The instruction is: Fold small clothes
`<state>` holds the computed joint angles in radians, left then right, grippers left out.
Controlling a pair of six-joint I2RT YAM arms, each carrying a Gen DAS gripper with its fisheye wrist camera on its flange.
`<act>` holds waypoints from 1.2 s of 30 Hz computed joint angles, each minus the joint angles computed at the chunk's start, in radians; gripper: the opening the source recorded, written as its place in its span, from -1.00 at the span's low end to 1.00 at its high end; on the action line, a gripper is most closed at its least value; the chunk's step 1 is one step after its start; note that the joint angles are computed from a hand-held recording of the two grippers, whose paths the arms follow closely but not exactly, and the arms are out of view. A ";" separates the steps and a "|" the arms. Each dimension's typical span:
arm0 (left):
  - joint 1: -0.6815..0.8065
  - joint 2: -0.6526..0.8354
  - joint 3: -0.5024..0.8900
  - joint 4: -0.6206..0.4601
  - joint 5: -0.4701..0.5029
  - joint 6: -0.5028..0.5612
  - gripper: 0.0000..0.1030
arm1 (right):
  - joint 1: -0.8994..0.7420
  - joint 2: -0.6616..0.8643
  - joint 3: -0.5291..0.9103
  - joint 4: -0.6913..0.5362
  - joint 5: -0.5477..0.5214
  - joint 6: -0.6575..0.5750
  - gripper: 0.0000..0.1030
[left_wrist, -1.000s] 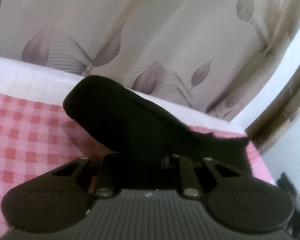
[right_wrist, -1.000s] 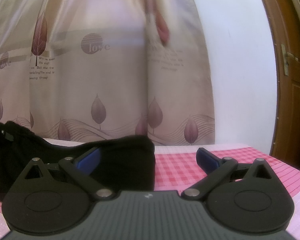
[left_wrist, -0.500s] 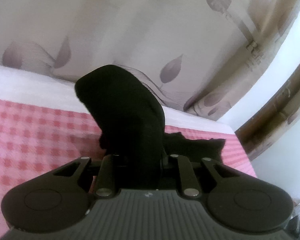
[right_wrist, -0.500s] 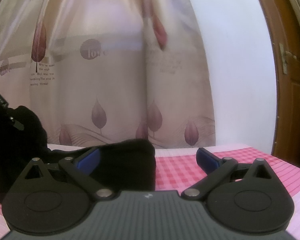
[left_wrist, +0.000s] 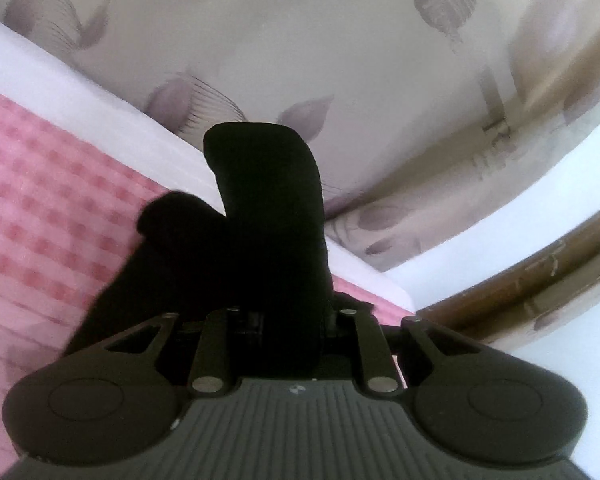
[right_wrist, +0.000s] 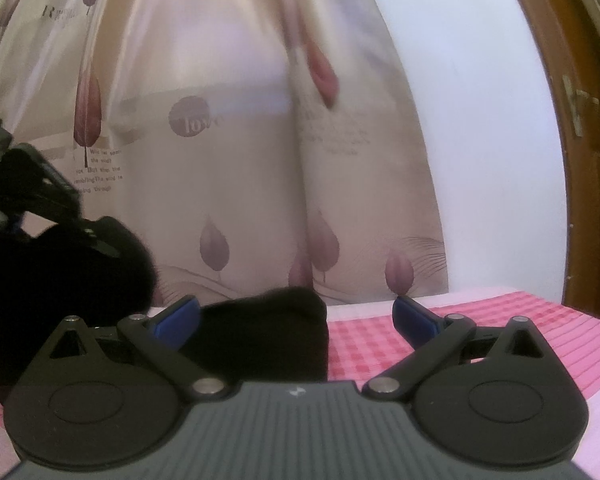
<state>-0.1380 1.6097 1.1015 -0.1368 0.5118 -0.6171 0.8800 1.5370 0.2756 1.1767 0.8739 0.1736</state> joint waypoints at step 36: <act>0.096 -0.097 -0.937 1.248 0.037 0.022 1.00 | -0.225 -0.157 0.209 -0.522 -0.734 0.360 0.93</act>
<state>-0.0421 1.5124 0.1646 1.1108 0.5489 -0.5946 0.6547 1.3800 0.4846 0.6551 0.1398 0.5337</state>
